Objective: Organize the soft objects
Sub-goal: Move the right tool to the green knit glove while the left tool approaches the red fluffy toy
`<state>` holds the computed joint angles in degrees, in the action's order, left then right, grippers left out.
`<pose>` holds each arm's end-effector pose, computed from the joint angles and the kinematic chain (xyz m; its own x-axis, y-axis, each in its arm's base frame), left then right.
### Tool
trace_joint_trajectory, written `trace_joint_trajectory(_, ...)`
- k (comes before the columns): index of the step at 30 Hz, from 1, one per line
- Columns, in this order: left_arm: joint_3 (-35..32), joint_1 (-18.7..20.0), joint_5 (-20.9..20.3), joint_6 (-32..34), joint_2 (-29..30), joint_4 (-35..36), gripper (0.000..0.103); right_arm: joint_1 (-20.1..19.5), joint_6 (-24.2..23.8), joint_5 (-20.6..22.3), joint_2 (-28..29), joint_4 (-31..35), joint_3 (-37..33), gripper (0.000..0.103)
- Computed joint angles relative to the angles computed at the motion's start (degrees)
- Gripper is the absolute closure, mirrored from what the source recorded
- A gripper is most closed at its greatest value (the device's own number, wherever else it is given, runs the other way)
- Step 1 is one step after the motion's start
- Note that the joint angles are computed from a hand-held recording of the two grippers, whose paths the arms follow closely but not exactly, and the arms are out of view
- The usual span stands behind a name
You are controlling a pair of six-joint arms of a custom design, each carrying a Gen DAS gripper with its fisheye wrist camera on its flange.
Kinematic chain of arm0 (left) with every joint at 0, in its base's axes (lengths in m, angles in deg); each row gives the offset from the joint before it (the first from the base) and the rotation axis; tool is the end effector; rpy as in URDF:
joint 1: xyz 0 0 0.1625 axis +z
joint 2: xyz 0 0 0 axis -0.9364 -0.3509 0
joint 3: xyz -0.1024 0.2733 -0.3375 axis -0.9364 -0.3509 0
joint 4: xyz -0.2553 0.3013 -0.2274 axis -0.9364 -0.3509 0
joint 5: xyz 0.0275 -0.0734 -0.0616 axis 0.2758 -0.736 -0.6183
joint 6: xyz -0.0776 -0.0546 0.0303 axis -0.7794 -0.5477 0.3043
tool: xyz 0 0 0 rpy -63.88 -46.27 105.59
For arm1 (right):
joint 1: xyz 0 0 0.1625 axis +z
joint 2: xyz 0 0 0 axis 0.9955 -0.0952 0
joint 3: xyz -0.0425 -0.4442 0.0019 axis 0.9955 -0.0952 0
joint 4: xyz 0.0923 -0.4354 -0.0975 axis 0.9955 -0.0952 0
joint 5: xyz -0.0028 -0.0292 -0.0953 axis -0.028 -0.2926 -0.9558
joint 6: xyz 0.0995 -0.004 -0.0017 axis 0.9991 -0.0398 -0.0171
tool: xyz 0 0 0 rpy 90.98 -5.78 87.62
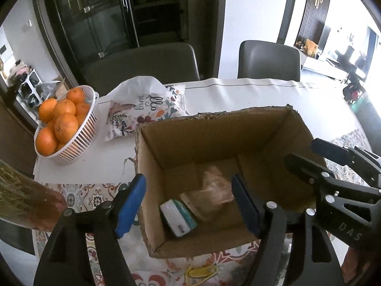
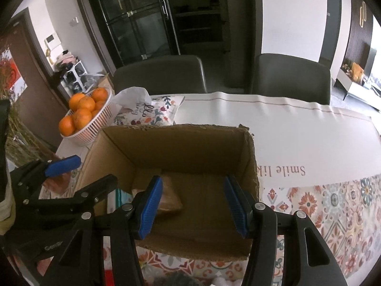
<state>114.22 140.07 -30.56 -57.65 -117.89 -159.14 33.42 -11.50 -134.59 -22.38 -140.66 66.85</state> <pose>-0.0403 -0.6951 0.3363 -0.6357 0.4100 -0.6541 0.6141 0.7820 -0.1066 0.4109 -0.6475 -0.0548 -0.8000 0.1057 0.5906 -0.2786 0.8064 -0.5217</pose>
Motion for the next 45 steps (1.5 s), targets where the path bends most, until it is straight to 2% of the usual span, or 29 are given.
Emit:
trace_joint_trajectory(4, 2.0, -0.4, 0.7, 0.3, -1.8, -1.8, 0.025, 0.6, 1.3, -0.8, -0.4, -0.2, 1.0, 0.045)
trace_joint_trajectory(12, 6.6, -1.8, 2.7, 1.8, -6.2, -6.3, 0.012, 2.4, 3.3, -1.9, -1.4, -2.1, 3.4, 0.031)
trace_joint_trajectory(18, 9.6, -3.1, 4.5, 2.5, -9.5, -8.2, 0.007, 3.9, 4.4, -2.1, -2.4, -3.4, 5.4, 0.029)
trace_joint_trajectory(24, 11.6, -4.1, 5.6, 0.0, -12.9, -5.8, 0.007, 5.5, 6.5, -2.3, -3.4, -4.3, 7.6, 0.029)
trace_joint_trajectory(30, 13.8, -5.0, 7.8, -2.2, -15.9, -4.9, 0.007, 6.8, 9.8, -3.1, -4.2, -2.4, 8.8, 0.029)
trace_joint_trajectory(45, 18.0, -4.8, 9.9, -8.9, -21.3, 3.9, 0.007, 7.8, 18.1, -1.9, -5.1, 2.2, 13.4, 0.029)
